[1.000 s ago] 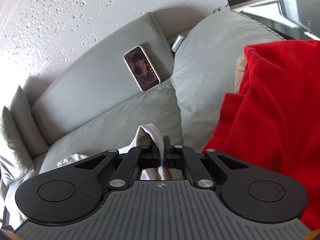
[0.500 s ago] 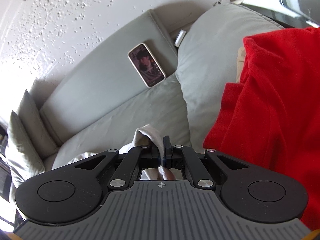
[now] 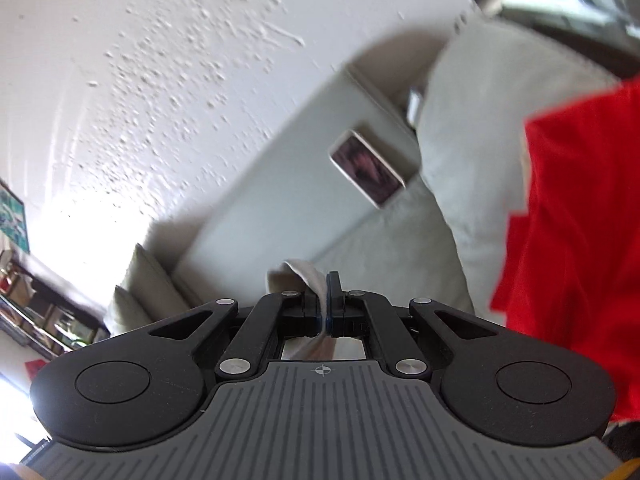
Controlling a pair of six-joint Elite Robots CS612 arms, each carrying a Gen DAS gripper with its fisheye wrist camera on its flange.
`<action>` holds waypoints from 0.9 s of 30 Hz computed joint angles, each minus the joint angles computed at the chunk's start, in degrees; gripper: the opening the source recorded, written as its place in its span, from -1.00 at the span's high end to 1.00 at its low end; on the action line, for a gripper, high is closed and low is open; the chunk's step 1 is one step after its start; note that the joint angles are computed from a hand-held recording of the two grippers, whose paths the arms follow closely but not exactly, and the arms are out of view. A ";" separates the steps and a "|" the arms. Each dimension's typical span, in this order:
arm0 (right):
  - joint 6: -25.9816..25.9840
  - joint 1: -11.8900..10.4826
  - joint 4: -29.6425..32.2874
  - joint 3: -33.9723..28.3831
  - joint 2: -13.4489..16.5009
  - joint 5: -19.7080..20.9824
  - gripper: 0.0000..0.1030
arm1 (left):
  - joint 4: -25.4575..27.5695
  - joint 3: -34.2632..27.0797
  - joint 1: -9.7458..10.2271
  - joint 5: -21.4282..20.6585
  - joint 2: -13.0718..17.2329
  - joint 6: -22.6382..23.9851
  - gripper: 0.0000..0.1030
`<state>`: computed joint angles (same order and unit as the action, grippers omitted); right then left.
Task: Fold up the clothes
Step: 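Lift the sweatshirt high with both grippers and shake it out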
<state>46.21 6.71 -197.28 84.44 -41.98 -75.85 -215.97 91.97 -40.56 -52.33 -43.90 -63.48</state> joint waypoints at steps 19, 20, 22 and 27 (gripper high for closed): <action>0.32 0.55 18.31 6.36 0.39 4.98 -0.34 | 15.42 6.34 0.18 -7.13 0.88 -16.59 0.97; 2.16 0.29 16.02 7.44 0.35 5.86 -0.30 | 15.43 6.22 0.14 -7.12 0.99 -16.35 0.97; -0.24 0.04 14.62 8.59 0.51 8.94 -0.18 | 15.54 5.98 0.09 -7.20 1.17 -15.98 0.97; -11.41 1.21 9.62 8.42 2.55 7.76 -0.11 | 15.90 5.65 0.18 -7.65 1.36 -15.91 0.97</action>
